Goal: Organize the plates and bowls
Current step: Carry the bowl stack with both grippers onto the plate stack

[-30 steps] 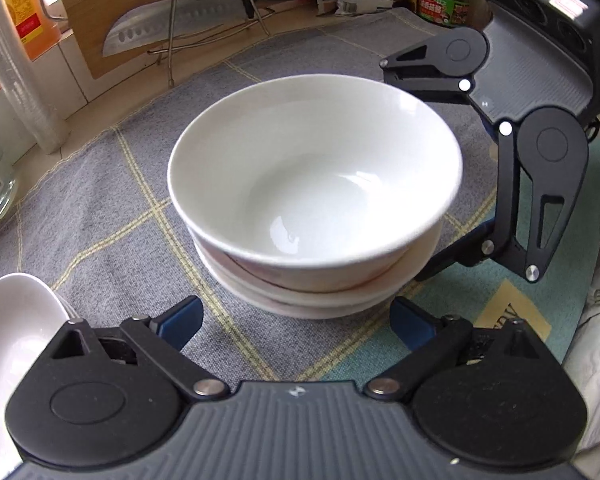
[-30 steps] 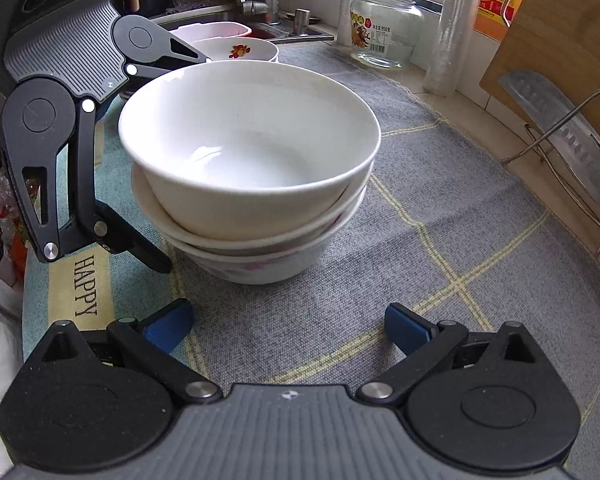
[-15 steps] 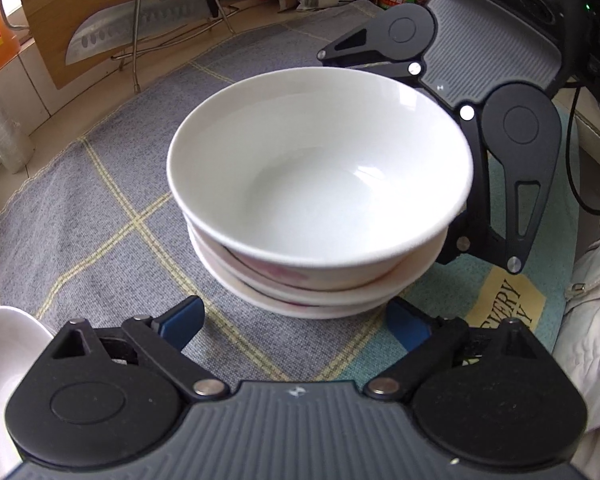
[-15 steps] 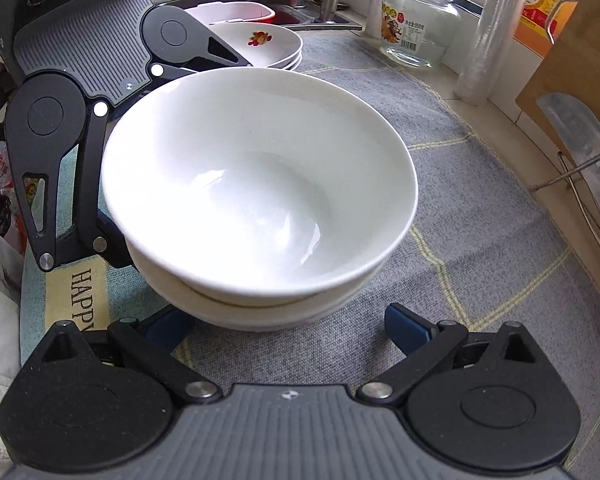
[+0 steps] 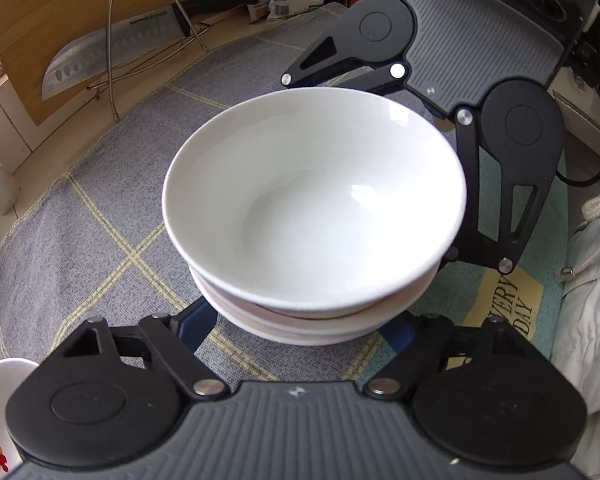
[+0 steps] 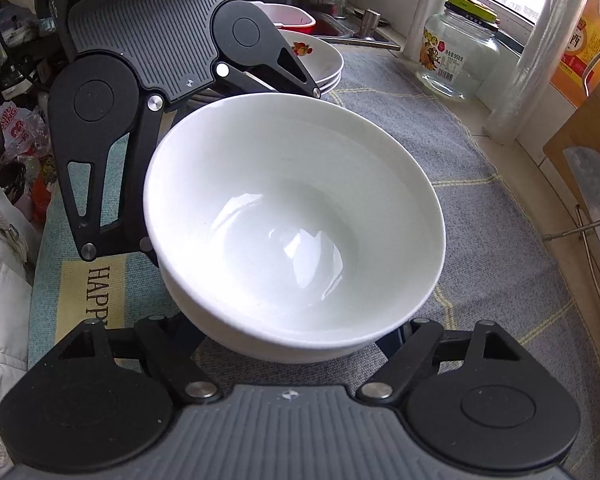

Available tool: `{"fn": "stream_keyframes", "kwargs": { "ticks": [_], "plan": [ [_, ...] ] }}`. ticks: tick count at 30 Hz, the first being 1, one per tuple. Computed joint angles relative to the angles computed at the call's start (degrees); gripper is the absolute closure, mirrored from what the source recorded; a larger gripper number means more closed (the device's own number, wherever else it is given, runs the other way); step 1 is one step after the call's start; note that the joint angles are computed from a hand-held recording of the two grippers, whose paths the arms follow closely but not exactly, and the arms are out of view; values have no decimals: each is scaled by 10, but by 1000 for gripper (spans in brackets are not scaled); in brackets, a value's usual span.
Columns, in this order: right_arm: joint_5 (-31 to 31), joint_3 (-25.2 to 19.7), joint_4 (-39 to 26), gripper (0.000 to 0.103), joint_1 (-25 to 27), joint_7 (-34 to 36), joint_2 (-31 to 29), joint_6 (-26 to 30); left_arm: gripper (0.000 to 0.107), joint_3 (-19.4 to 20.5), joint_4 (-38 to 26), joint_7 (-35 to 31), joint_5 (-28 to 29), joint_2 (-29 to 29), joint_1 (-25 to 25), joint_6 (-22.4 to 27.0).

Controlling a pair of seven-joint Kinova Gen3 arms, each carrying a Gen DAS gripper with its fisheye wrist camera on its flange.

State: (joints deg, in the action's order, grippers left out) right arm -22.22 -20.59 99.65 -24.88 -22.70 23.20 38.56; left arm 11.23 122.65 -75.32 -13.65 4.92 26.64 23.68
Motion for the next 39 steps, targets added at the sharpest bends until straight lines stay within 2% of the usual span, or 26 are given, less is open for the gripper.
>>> {"fn": "stream_keyframes", "kwargs": {
  "ticks": [5,18,29,39],
  "plan": [
    [10,7,-9,17,-7,-10,1,13,26,3,-2,-22,-23,2,6,-3],
    [23,14,-9,17,-15,-32,-10,28,26,5,0,-52,5,-2,3,-6],
    [30,20,-24,17,-23,-41,-31,61,26,15,-18,1,-25,-24,18,35],
    [42,25,-34,17,-50,-60,-49,67,26,36,1,19,-28,-76,5,55]
  ]
}}
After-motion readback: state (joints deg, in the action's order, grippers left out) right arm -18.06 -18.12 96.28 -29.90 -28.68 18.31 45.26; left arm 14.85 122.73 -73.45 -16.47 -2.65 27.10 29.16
